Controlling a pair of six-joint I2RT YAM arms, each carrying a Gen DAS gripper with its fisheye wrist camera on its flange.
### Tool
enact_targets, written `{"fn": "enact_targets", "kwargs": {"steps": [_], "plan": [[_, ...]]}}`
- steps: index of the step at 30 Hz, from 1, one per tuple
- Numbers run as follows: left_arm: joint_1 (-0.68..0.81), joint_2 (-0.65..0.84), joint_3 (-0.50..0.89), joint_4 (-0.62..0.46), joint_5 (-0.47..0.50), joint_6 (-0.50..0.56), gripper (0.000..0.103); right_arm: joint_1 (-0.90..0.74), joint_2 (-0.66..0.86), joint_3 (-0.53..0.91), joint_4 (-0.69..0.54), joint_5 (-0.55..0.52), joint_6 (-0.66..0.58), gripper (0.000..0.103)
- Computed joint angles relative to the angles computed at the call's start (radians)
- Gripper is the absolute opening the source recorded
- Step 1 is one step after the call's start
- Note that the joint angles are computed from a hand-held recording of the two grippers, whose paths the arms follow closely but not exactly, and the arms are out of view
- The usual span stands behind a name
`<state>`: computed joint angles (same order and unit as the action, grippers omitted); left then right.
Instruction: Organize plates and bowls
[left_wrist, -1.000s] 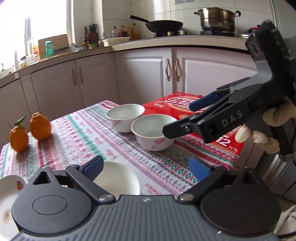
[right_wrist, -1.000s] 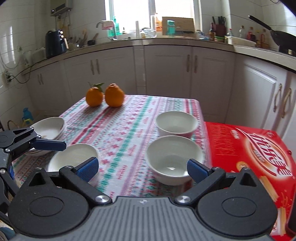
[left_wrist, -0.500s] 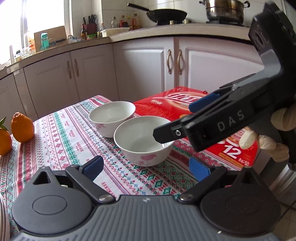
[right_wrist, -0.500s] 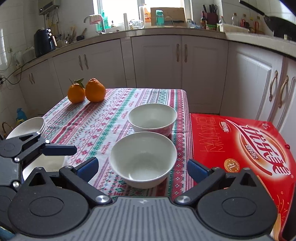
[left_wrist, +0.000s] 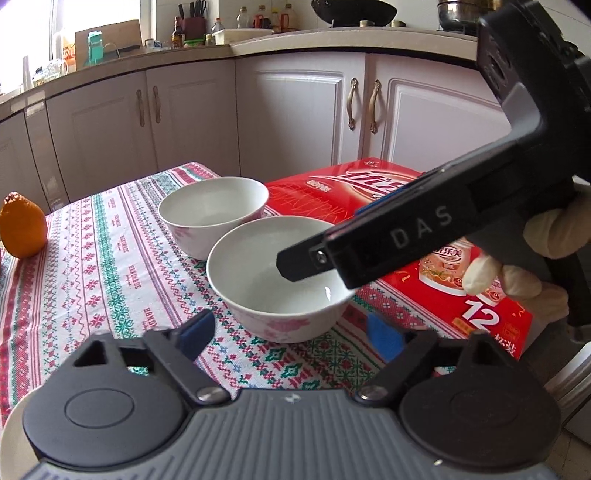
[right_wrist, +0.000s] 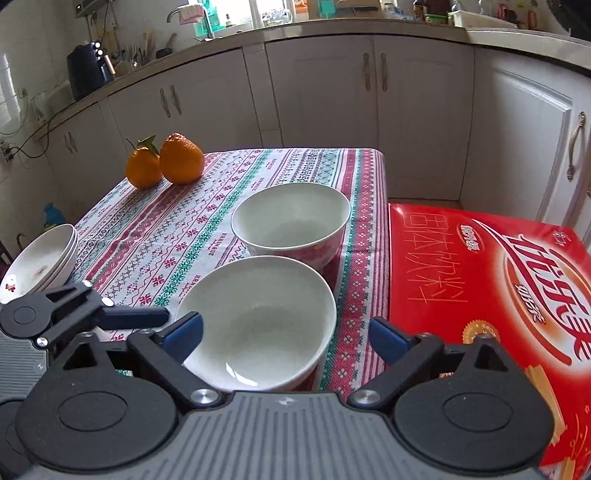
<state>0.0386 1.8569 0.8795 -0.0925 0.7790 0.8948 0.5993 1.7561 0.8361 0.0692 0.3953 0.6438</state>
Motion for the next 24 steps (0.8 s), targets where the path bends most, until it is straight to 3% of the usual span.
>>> {"fn": "enact_targets", "kwargs": {"steps": [9,24], "plan": [[-0.018,0.03,0.021,0.013,-0.006,-0.028,0.08,-0.063,0.04,0.033,0.011,-0.102,-0.06,0.077],[-0.025,0.048,0.028,0.024,0.0,-0.043,0.079,-0.103,0.08,0.054,0.044,-0.166,-0.082,0.067]]}}
